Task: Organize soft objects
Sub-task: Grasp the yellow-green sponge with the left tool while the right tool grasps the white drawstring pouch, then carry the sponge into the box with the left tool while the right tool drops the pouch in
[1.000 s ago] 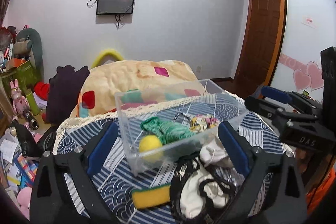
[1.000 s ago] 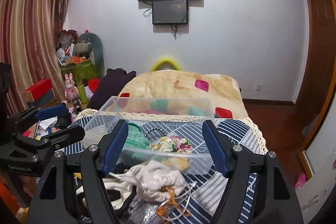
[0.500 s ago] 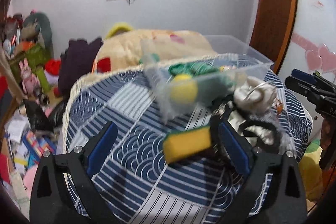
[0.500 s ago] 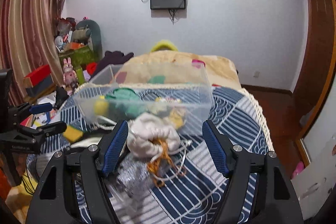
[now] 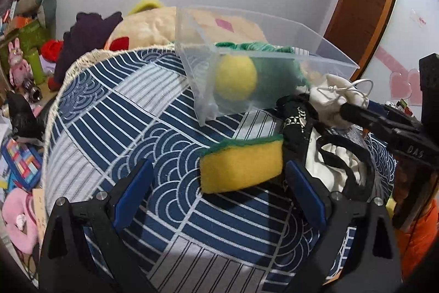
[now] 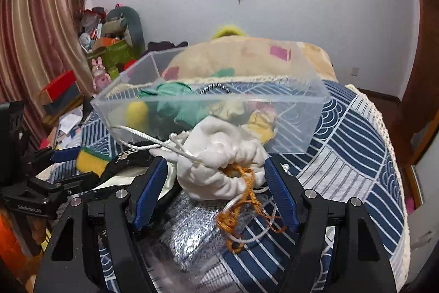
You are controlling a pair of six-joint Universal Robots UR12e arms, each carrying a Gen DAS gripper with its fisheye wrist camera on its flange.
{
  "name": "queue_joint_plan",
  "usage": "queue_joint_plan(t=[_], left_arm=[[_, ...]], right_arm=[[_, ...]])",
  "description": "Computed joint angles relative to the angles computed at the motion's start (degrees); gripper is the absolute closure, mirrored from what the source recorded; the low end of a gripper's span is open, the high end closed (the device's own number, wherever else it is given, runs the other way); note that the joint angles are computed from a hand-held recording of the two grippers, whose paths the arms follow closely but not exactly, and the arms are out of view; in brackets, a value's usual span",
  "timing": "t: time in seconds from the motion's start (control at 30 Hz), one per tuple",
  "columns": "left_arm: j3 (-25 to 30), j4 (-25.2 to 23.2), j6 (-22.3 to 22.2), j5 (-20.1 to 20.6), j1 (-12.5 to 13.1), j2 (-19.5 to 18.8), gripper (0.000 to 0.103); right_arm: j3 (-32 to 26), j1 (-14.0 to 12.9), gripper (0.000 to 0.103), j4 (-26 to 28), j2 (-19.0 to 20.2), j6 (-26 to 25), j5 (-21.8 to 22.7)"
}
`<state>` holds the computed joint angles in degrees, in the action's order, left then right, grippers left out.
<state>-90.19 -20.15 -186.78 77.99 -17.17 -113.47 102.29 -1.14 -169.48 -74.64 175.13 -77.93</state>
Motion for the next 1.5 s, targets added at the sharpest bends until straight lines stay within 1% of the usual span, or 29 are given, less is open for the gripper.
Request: queue_joint_plan(t=[0.07,0.13,0.17,0.2,0.23,0.27,0.33,0.37,0.4,0.53,0.6,0.8,0.9,0.97,1.03,1.17,1.2,1.27,1.33,1.4,1.47,1.5], left_arm=[[0.18,0.29,-0.32,-0.08,-0.10,-0.30,0.005],[0.28,1.09,-0.78,0.55,-0.37,-0.55,0.005],[0.41,1.37,-0.86,0.56,-0.44,-0.65,0.005],[0.42,1.87,-0.91,0.60,-0.52,-0.72,0.009],[0.39,2.47,-0.78,0.43,-0.59,-0.76,0.018],[0.42,2.64,-0.26,-0.57,-0.55,-0.77,0.022],[0.71,2.35,0.53,-2.13,-0.51,-0.85,0.037],[0.68,2.51,0.89,-2.70,-0.50,-0.82,0.041],[0.58,2.66,1.24,-3.18,-0.51,-0.73,0.047],[-0.13,3.58,1.89,-1.97,-0.87,-0.10,0.053],[-0.65,4.27,1.79,-1.01,-0.93,0.40,0.053],[-2.33,9.00,-0.16,0.52,-0.54,2.16,0.053],[-2.57,10.72,0.32,1.94,-0.63,2.62,0.053],[-2.58,11.82,0.55,2.56,-0.69,2.91,0.053],[-2.59,12.79,0.56,2.82,-0.68,3.08,0.057],[-1.82,13.97,0.44,3.13,-0.71,3.16,0.060],[-1.68,14.32,0.60,3.26,-0.76,3.17,0.063],[-1.08,14.44,1.83,4.44,-0.95,2.89,0.064],[-1.04,14.60,2.75,6.44,-1.16,2.97,0.064],[-1.31,12.96,3.07,7.25,-0.93,3.32,0.063],[-1.76,10.65,2.73,6.48,-0.35,3.72,0.058],[-2.15,9.55,2.13,6.29,0.01,3.89,0.053]], right_arm=[[-0.16,0.19,0.034,-0.01,0.26,0.26,-0.52],[0.19,0.28,0.052,-0.84,0.19,0.23,-1.10],[0.25,0.37,0.055,-0.85,0.11,-0.01,-1.61],[0.25,0.37,0.061,-0.85,0.08,-0.14,-1.60],[0.43,0.26,0.068,-1.02,-0.04,0.05,-1.48],[0.58,0.14,0.070,-1.19,-0.15,0.30,-1.45],[0.98,-0.39,0.079,-1.58,-0.46,1.08,-0.17],[1.18,-0.58,0.081,-1.84,-0.62,1.52,0.14],[1.25,-0.69,0.084,-2.05,-0.66,1.61,0.27],[2.12,-0.90,0.088,-3.61,-1.45,1.42,0.69],[2.55,-0.72,0.090,-4.81,-1.90,0.96,0.28],[3.55,-0.74,0.090,-8.39,-3.01,0.85,0.21],[3.75,-0.48,0.090,-10.08,-3.28,0.56,-0.56],[3.84,-0.65,0.090,-10.84,-3.49,0.86,0.00],[3.83,-0.81,0.090,-11.65,-3.57,1.11,0.32],[3.63,-0.79,0.090,-12.97,-3.68,1.39,0.32],[3.53,-0.82,0.090,-13.32,-3.64,1.42,0.33],[3.50,-0.73,0.090,-13.79,-3.67,1.38,0.14],[3.34,-0.71,0.090,-14.05,-3.53,1.45,0.09],[3.42,-0.75,0.090,-14.12,-3.55,1.48,0.15],[3.40,-0.82,0.090,-13.69,-3.58,1.44,0.42],[3.39,-0.85,0.090,-13.41,-3.60,1.53,0.50]])
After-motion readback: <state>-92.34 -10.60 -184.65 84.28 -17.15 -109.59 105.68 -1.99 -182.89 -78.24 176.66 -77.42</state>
